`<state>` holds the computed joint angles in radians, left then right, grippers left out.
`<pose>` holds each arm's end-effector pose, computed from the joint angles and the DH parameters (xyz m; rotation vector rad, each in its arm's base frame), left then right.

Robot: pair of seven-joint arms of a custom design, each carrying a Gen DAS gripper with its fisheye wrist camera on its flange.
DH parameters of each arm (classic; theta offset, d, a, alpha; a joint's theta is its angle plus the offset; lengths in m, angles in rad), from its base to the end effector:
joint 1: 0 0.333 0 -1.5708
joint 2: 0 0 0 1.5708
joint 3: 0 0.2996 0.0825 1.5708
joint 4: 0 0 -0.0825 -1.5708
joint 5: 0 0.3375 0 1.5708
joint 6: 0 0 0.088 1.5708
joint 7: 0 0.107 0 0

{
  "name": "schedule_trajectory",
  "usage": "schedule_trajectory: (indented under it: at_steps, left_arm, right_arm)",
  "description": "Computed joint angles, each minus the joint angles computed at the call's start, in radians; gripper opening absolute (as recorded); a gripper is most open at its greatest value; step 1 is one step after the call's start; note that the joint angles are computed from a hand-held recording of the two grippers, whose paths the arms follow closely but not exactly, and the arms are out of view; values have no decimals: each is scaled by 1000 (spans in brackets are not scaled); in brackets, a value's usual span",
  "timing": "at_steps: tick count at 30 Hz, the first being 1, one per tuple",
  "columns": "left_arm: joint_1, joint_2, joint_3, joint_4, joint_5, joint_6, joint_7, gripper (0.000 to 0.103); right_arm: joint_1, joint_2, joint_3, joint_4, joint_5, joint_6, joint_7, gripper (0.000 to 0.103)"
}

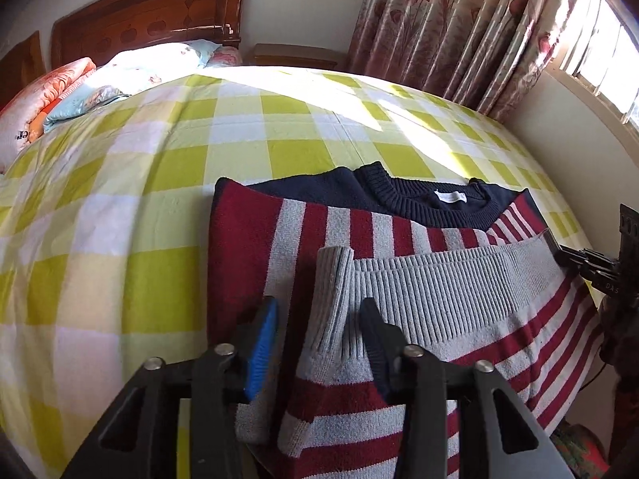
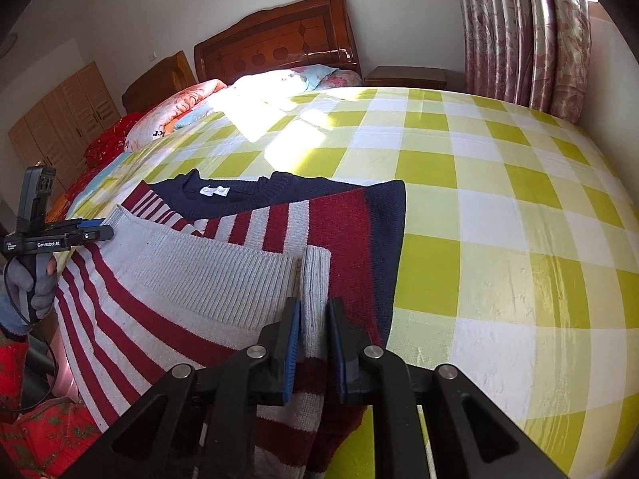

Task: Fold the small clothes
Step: 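Lay the held hem along the navy collar with both tools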

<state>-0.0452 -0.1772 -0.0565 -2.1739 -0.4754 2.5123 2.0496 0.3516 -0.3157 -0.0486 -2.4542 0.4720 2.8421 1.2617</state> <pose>0.4965 -0.0484 0.5275 -1.7005 2.2315 -0.8446 0.4349 0.1094 0.5015 -1.8805 1.5270 -0.3418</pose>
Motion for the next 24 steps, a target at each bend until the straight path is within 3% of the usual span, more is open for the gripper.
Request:
schedule_trajectory:
  at_steps: [1,5,8,9,11,13,16,18,20,21,24]
  left_arm:
    - [-4,-10,5,-10,-26,12,16,103]
    - [-45,-138,25,-134,-131,126,104,103]
    - [-92,-243,70,-191,-195,131,155,103]
    - [-93,-249,70,-183,-180,133,150,103]
    - [-76,-202,53,-117,-113,131,103,103]
    - [-60,-106,38,-7,-50,108,52,103]
    - [-18,68,-1,157,65,62,-71,103]
    - [-3,142,-20,195,106,38,-124,103]
    - [6,164,-38,161,135,70,-146,103]
    - [5,146,-43,111,73,149,-97,103]
    - [8,131,-46,80,25,182,-79,103]
  right_arm:
    - [3,-3,-1,-7,5,11,-6,15]
    - [-8,-49,34,-66,-24,96,46,8]
    - [58,-151,10,-142,3,175,53,7]
    - [46,-177,28,-157,-34,192,76,7]
    - [-49,-183,105,-133,-125,171,144,6]
    - [-75,-132,102,-55,-166,130,187,6]
    - [-191,7,164,89,-311,65,317,6]
    - [-196,96,149,152,-345,13,377,6]
    - [-176,152,125,169,-355,-16,399,6]
    - [-157,158,107,142,-328,30,384,6]
    - [-109,138,61,109,-216,74,336,6]
